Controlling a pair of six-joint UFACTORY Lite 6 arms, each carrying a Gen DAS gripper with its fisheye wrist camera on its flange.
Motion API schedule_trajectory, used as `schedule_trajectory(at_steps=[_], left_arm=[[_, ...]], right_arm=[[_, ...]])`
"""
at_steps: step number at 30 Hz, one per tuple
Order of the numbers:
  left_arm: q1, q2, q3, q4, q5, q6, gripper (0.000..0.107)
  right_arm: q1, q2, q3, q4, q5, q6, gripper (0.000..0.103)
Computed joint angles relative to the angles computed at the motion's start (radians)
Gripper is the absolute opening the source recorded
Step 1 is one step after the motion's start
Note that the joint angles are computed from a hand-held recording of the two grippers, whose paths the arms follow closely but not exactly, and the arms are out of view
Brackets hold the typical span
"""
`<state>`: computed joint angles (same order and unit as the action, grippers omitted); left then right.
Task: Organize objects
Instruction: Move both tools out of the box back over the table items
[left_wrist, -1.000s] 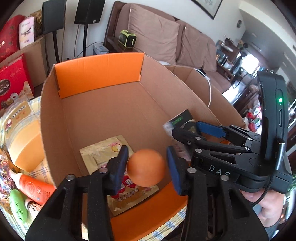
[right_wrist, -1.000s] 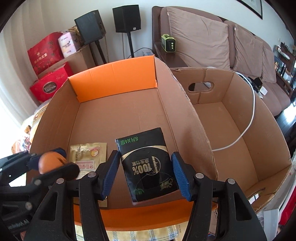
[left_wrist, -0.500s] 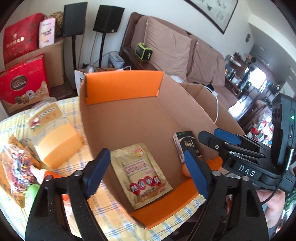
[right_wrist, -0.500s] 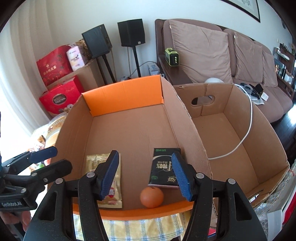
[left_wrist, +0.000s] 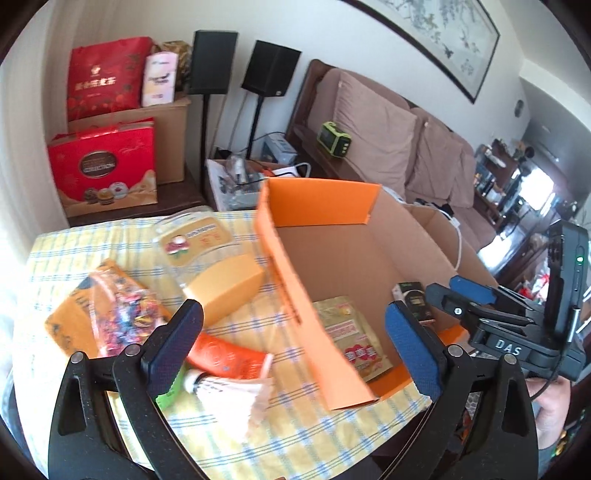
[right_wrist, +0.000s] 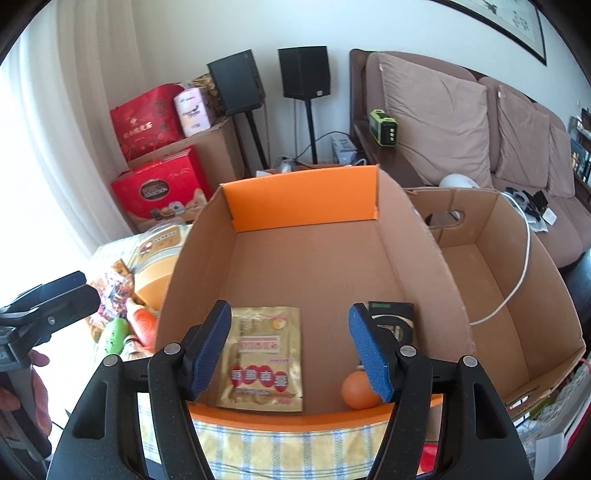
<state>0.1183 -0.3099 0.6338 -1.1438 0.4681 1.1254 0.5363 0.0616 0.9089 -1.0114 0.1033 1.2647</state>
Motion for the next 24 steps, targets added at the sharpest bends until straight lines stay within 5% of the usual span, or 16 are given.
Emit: schedule_trajectory(at_steps=[3,13,24], left_arm=[[0.097,-0.04,-0.036,0.011,0.024,0.047,0.1],[0.473,0.031,-0.059,0.016,0.206,0.256,0.103],[0.644,0.204,-0.049,-0.054,0.191,0.506,0.103]], right_arm=[[0.053,0.01,0.011,-0.143,-0.003,0.157,0.08],[0.248,0.168,0.162,-0.18,0.037,0.218,0.083],[0.371,0.367,0.345,-0.001,0.053,0.006,0.086]])
